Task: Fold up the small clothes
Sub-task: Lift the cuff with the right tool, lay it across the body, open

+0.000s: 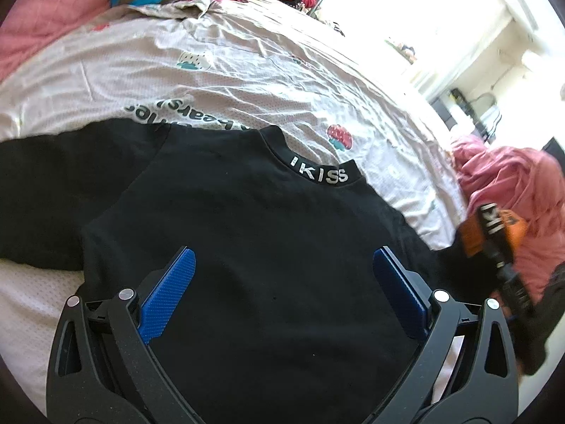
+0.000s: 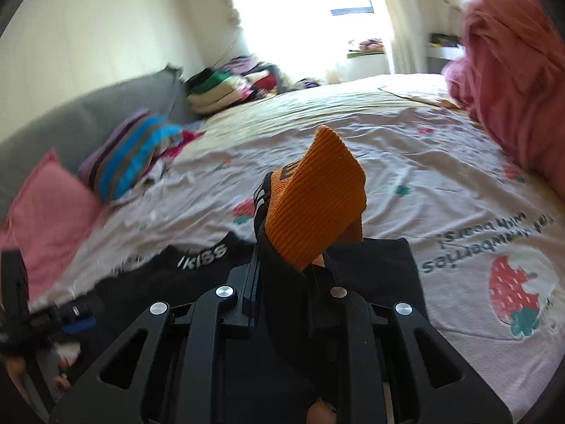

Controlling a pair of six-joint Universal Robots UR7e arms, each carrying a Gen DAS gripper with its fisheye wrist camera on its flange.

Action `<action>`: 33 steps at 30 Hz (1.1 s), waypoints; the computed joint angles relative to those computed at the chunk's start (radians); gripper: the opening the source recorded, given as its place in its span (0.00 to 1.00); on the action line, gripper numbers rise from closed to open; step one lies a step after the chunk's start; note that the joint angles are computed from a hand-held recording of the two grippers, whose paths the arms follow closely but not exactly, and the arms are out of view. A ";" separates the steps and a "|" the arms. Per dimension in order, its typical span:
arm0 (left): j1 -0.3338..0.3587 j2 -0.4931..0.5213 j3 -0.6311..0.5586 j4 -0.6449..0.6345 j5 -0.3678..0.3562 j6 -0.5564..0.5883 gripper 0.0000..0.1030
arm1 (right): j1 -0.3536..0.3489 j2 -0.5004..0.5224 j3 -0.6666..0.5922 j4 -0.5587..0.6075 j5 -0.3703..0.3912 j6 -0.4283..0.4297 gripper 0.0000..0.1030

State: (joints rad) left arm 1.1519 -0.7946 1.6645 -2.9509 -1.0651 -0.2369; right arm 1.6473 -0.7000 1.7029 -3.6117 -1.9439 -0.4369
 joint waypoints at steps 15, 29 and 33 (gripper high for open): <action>0.066 -0.016 0.007 0.001 -0.203 -0.039 0.92 | 0.047 0.166 -0.117 0.099 -0.083 -0.149 0.24; 0.101 0.008 -0.010 0.034 -0.316 -0.064 0.91 | 0.026 0.073 0.013 0.216 0.086 -0.042 0.61; 0.097 0.028 -0.022 0.060 -0.349 -0.050 0.74 | 0.017 0.047 0.049 0.177 0.062 0.001 0.61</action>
